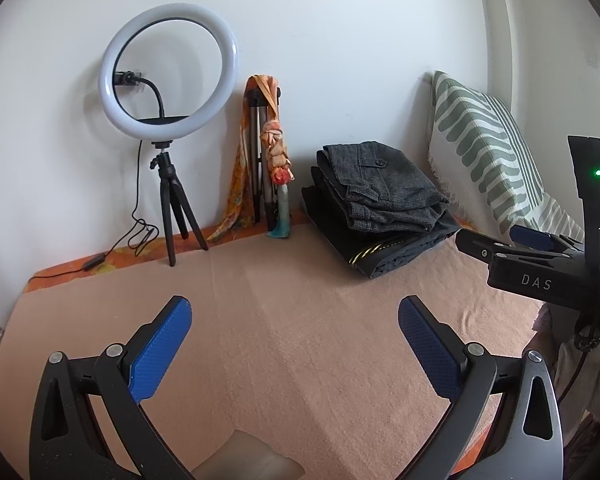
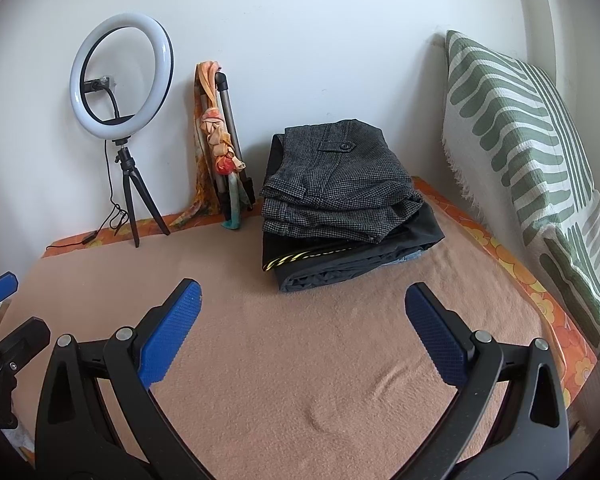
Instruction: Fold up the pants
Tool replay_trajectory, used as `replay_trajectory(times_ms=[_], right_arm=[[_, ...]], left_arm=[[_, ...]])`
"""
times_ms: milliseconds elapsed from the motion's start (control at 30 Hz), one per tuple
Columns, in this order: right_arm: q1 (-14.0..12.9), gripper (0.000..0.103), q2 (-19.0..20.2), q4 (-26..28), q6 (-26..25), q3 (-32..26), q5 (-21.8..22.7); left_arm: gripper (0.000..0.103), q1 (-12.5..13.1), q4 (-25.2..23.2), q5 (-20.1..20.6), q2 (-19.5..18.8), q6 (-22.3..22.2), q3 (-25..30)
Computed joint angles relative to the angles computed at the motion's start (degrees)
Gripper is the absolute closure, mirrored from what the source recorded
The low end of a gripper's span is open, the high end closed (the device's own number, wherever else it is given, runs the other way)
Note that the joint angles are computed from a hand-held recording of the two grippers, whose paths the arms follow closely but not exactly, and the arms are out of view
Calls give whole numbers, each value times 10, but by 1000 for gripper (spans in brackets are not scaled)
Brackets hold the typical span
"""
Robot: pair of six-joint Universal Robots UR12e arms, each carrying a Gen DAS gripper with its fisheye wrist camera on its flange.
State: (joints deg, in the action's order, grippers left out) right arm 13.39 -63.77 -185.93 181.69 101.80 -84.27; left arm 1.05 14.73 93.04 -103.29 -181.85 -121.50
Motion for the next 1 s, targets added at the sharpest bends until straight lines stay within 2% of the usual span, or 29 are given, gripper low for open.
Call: replay_trajectory(times_ms=[1000], right_arm=[[0, 0, 1, 6, 6, -1, 9]], left_arm=[[0, 0, -2, -1, 1, 2, -3]])
